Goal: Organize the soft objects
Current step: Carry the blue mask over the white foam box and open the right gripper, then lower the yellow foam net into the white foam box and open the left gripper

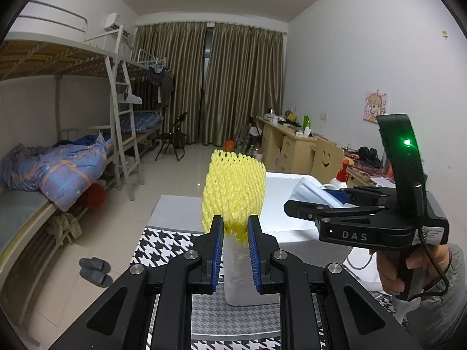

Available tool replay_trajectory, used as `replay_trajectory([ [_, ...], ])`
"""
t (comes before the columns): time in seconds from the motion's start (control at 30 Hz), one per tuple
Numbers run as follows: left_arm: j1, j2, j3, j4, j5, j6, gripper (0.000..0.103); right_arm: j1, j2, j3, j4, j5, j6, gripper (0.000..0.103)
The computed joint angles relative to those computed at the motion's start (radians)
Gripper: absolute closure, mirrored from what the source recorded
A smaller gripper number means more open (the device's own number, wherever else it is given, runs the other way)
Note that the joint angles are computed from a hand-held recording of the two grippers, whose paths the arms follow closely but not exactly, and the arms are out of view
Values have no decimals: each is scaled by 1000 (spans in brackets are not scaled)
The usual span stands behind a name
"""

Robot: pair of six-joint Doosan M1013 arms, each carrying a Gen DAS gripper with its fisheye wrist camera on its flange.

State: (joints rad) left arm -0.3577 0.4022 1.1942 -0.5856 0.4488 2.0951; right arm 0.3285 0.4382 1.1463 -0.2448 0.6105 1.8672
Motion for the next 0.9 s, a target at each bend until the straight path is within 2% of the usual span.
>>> replay_trajectory([
  [0.1, 1, 1, 2, -4, 0, 7, 85, 0, -3, -1, 3, 20, -13, 37],
  [0.2, 1, -2, 6, -8, -3, 9, 85, 6, 0, -12, -61, 56, 26, 37],
  [0.33, 2, 0, 2, -7, 1, 11, 85, -1, -8, -4, -54, 55, 32, 37],
  [0.5, 4, 2, 2, -22, 6, 27, 85, -13, -27, 24, -18, 11, 20, 37],
  [0.9, -3, 19, -27, -68, 33, 82, 85, -8, -84, 101, -112, -80, 139, 35],
])
